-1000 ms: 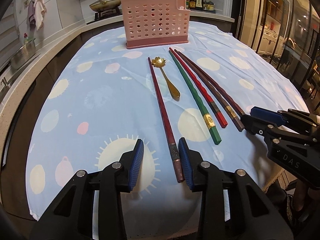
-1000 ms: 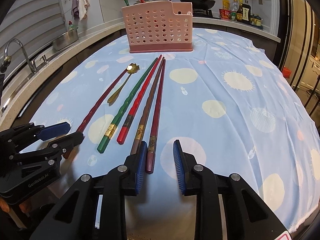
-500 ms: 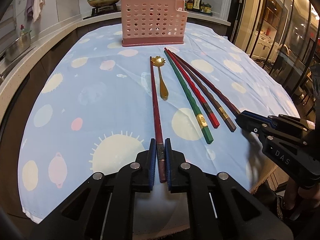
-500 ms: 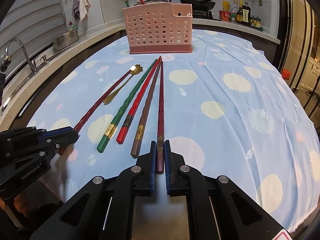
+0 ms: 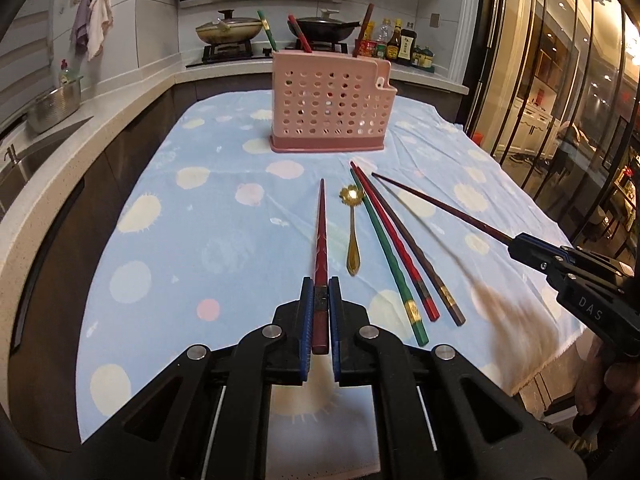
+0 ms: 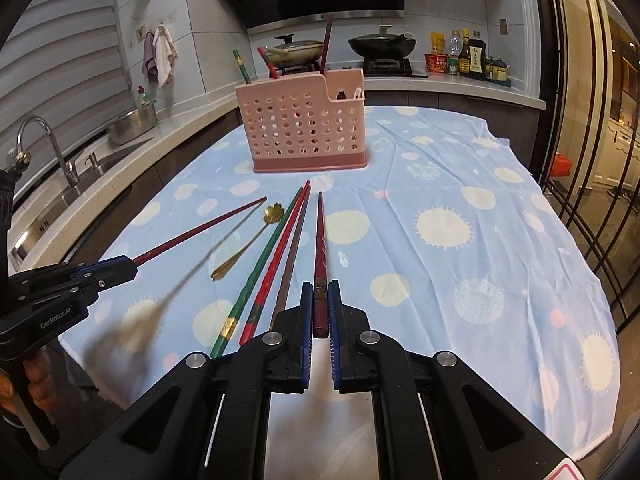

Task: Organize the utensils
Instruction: 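Grasp a maroon chopstick with the left tool while the right tool grasps a gold-banded dark chopstick, then lift both chopsticks and drop them into the pink holder with both tools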

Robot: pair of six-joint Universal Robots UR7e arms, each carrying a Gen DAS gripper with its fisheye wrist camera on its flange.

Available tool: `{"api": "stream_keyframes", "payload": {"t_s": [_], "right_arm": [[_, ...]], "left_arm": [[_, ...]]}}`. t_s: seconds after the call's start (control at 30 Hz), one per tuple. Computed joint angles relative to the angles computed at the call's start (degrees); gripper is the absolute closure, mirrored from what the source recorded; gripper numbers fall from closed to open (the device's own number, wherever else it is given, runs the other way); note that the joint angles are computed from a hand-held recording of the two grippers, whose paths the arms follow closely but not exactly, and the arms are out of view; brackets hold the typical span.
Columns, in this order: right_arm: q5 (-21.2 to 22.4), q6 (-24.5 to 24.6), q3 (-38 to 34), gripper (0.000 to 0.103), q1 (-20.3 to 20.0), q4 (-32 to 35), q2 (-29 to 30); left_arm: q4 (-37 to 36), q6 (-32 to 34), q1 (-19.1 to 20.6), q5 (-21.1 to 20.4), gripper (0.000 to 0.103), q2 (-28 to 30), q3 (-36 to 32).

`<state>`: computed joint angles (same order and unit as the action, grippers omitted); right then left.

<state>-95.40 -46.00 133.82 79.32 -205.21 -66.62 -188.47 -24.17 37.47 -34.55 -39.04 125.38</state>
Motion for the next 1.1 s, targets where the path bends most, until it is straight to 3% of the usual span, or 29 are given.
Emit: {"api": "stream_keyframes", "payload": {"t_s": [0.4, 1.1], "right_arm": [[4.22, 2.50, -5.97, 0.096, 2.59, 2.21, -2.11], [7.42, 4.56, -19.13, 0.096, 6.23, 8.90, 1.42]], "left_arm": [[-9.99, 15.09, 0.46, 4.24, 0.096, 0.40, -6.84], [-18.60, 35.69, 3.91, 2.37, 0.096, 3.65, -22.45]]}}
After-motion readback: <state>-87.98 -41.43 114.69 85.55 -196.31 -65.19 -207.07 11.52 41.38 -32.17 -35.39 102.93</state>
